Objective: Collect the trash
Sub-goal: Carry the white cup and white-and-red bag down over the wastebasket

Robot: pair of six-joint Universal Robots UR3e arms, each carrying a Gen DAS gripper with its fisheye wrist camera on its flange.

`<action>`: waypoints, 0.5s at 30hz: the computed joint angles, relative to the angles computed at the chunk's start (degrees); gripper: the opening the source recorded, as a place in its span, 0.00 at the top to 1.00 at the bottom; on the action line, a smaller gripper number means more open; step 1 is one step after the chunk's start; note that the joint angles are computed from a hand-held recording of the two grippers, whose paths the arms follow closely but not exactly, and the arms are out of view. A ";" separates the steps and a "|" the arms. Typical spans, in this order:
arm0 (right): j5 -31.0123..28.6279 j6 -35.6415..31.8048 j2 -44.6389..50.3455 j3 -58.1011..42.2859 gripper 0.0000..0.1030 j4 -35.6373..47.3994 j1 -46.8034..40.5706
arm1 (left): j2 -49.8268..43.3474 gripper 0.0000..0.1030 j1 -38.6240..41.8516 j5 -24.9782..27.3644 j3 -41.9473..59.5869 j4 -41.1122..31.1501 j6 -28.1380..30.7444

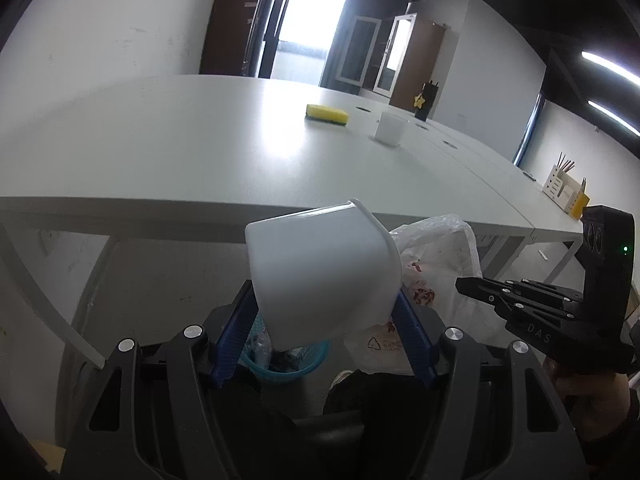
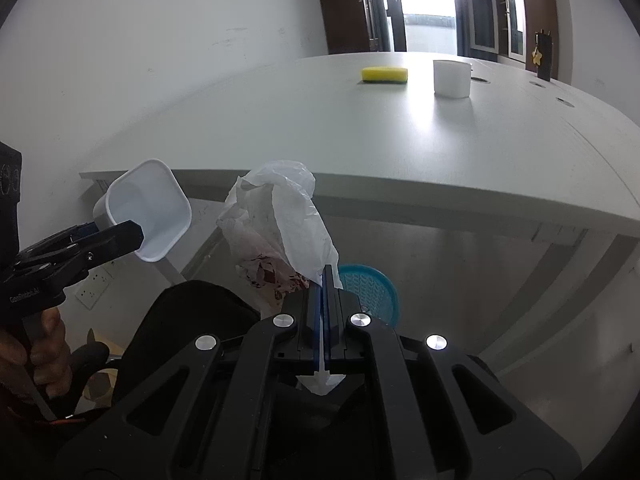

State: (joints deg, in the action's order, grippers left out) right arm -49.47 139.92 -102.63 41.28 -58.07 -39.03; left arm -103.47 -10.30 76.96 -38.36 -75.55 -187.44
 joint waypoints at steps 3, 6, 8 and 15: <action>-2.61 3.62 -1.71 8.51 1.00 -8.24 3.53 | 1.03 0.35 -0.51 0.27 -4.67 1.29 0.04; -5.12 7.00 -1.94 14.73 1.00 -14.90 6.92 | 0.47 0.36 -0.73 0.34 -7.48 2.20 -0.44; -6.45 8.70 -2.10 18.03 1.00 -18.45 8.69 | -0.53 0.36 -0.81 0.52 -8.55 2.35 -0.93; -12.31 19.33 -0.38 30.94 1.00 -36.94 14.11 | -3.11 0.36 0.23 0.14 -14.29 5.31 -2.98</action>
